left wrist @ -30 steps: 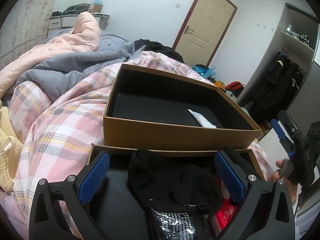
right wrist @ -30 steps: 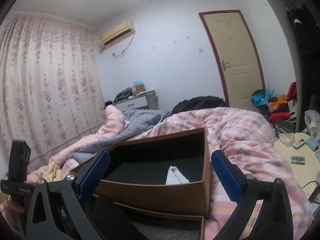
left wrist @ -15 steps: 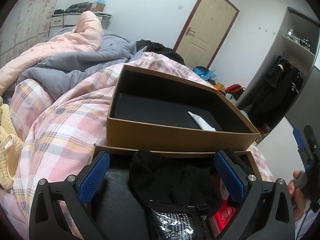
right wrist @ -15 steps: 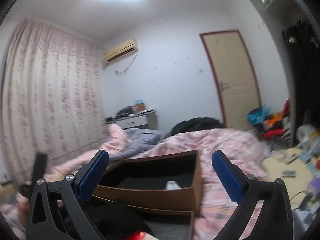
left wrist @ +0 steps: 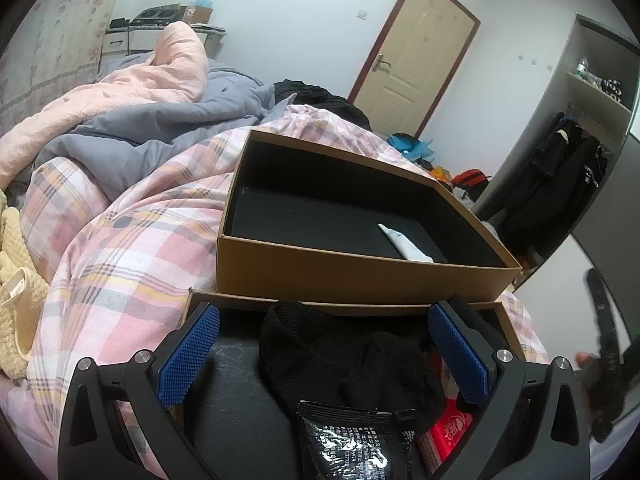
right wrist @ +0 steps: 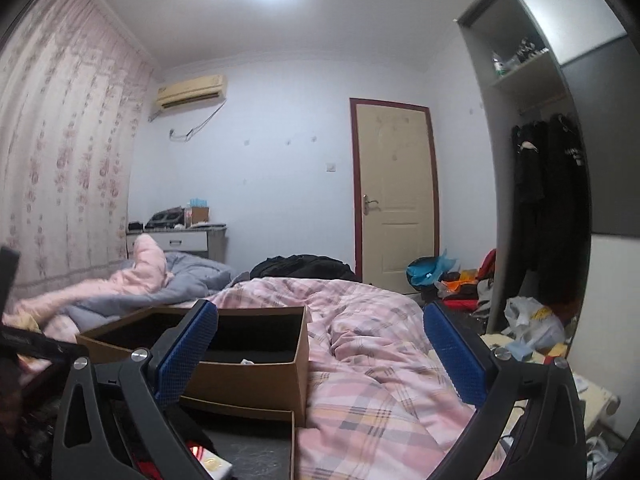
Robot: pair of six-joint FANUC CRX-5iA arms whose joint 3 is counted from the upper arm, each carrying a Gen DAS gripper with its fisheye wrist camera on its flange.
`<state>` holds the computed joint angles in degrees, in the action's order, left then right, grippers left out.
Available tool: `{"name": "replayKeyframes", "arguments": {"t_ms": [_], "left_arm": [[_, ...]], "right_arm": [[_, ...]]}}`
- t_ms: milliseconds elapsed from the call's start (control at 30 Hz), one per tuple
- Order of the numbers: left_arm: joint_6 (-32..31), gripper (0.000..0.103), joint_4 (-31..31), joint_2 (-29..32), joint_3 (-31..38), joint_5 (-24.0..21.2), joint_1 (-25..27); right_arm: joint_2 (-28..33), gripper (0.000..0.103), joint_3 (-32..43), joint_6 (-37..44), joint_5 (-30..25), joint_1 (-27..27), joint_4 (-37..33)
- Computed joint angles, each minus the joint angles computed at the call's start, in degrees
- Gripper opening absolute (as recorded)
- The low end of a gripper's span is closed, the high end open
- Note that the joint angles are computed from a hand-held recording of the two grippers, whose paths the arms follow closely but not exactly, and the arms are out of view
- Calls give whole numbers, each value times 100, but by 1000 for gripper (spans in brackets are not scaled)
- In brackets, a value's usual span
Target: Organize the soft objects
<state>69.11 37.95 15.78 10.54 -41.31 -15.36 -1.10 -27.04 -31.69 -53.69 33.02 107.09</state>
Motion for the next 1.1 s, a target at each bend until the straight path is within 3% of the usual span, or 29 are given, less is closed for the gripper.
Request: {"name": "replayKeyframes", "arguments": {"t_ms": [100, 267, 567, 767, 967, 1100], "left_arm": [[-199, 103, 249, -32, -99, 27, 8], [-197, 103, 139, -88, -61, 26, 4], [-542, 103, -246, -503, -241, 556, -101], [-992, 103, 405, -407, -327, 307, -15], [-1134, 103, 739, -392, -425, 271, 35], [-1433, 103, 986, -404, -466, 197, 94]], "right_arm": [[-62, 102, -6, 121, 388, -106, -254], [-394, 102, -308, -434, 704, -303, -50], [-458, 102, -109, 1054, 1912, -183, -1521], [-296, 102, 152, 2443, 1728, 204, -2633], [-369, 102, 157, 2561, 1782, 201, -3114], [-210, 102, 467, 3202, 1697, 292, -4130]]}}
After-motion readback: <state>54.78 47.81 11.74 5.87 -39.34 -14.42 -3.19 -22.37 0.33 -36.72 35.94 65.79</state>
